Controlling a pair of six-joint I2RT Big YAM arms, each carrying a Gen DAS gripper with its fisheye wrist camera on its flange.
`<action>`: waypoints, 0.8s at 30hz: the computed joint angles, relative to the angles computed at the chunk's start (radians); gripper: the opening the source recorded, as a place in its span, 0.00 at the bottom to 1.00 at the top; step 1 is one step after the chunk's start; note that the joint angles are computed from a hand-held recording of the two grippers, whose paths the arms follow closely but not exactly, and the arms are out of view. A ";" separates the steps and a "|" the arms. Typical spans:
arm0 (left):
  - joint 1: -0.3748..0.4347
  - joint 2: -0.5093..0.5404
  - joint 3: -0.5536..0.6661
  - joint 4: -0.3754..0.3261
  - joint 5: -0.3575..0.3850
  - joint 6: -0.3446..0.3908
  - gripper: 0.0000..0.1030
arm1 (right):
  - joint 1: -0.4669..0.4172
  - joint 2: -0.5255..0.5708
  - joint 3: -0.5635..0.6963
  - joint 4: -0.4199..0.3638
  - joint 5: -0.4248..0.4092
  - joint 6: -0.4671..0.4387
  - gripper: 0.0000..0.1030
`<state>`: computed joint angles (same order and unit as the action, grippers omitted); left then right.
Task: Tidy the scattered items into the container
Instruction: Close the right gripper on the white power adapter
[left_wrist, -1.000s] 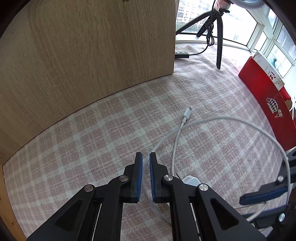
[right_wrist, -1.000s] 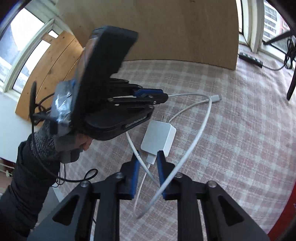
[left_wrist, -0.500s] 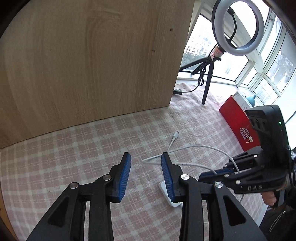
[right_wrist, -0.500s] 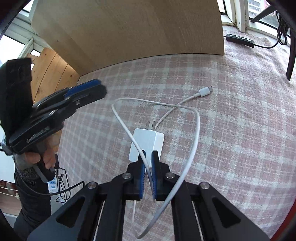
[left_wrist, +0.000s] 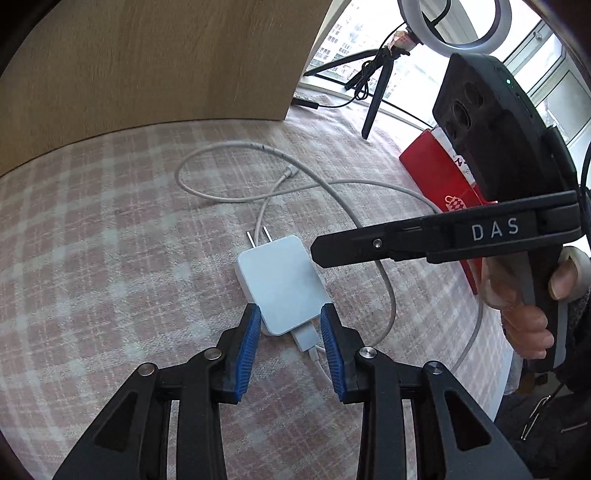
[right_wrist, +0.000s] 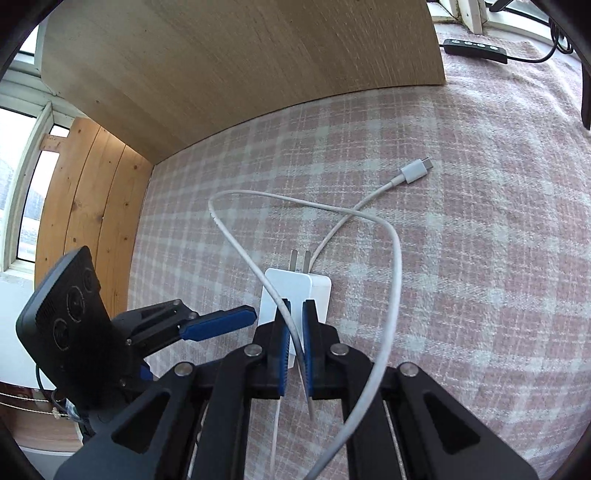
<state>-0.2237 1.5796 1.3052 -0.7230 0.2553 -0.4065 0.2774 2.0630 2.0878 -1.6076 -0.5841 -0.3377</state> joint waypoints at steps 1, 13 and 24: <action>-0.003 0.002 0.001 0.006 -0.002 -0.002 0.35 | 0.001 0.001 -0.003 0.008 0.006 0.012 0.07; -0.017 0.016 -0.008 0.005 -0.012 0.057 0.44 | -0.028 0.046 0.008 -0.048 -0.064 0.035 0.15; -0.021 -0.010 -0.036 0.062 0.012 0.044 0.44 | -0.004 0.051 -0.007 -0.039 -0.055 0.033 0.38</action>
<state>-0.2447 1.5693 1.2693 -0.6608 0.2673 -0.3621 0.2733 2.1137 2.0804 -1.6465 -0.6392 -0.3043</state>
